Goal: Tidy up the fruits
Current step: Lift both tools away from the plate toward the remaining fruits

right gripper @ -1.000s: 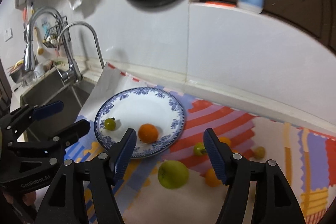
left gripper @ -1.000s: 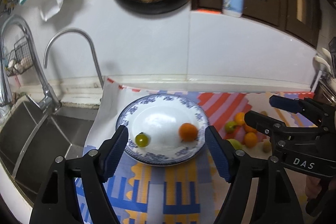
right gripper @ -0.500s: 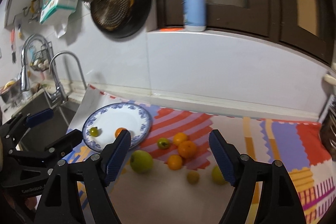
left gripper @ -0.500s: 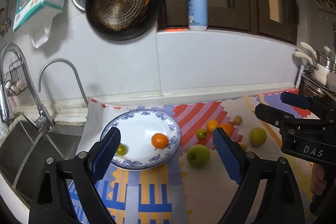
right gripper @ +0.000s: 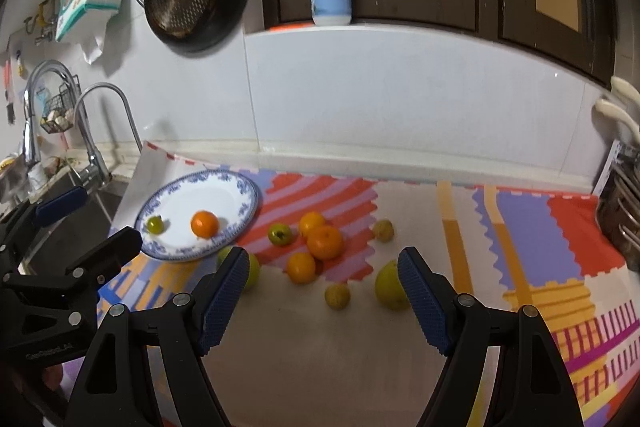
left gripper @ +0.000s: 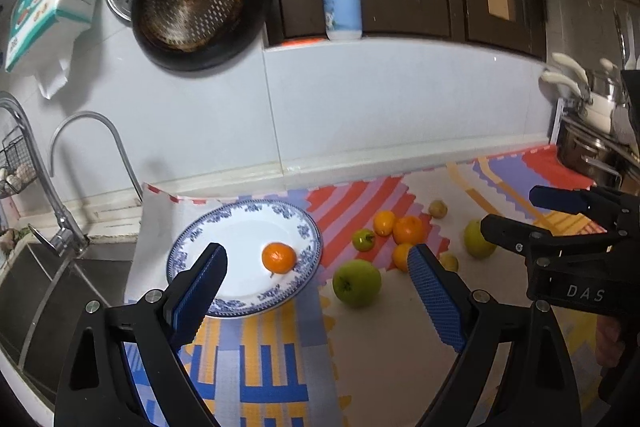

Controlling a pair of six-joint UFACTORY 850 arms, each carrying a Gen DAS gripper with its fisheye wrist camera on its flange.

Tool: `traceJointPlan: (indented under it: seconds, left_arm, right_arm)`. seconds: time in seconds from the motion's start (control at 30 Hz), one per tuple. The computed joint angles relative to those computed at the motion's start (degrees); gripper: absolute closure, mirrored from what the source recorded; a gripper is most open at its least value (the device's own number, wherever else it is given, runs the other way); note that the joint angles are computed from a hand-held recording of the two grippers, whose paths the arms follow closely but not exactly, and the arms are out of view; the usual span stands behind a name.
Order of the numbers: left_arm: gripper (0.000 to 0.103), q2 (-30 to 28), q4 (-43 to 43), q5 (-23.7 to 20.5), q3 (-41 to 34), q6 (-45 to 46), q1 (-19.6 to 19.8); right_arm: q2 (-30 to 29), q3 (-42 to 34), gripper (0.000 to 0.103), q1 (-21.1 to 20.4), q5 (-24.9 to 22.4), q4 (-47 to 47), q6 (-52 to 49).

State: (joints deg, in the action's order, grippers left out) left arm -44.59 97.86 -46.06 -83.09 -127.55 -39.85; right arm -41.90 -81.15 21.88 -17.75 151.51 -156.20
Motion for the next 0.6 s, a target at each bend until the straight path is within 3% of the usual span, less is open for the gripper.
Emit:
traceJointPlan:
  seconds: [0.13, 0.4, 0.6]
  left_arm:
    - [0.011, -1.42, -0.81, 2.42, -1.10, 1.06, 0.83]
    - [0.011, -4.87, -2.94, 6.96, -4.25, 4.90, 2.54]
    - [0.012, -7.53, -5.04, 11.43, -7.22, 7.96, 4.01]
  right_arm:
    - [-1.75, -1.59, 0.026, -0.08, 1.63, -1.69, 1.94]
    - [-6.48, -6.32, 0.027, -0.18, 5.59, -14.92, 15.09]
    - [-10.03, -10.56, 0.034, -0.35, 7.58, -31.88, 32.04]
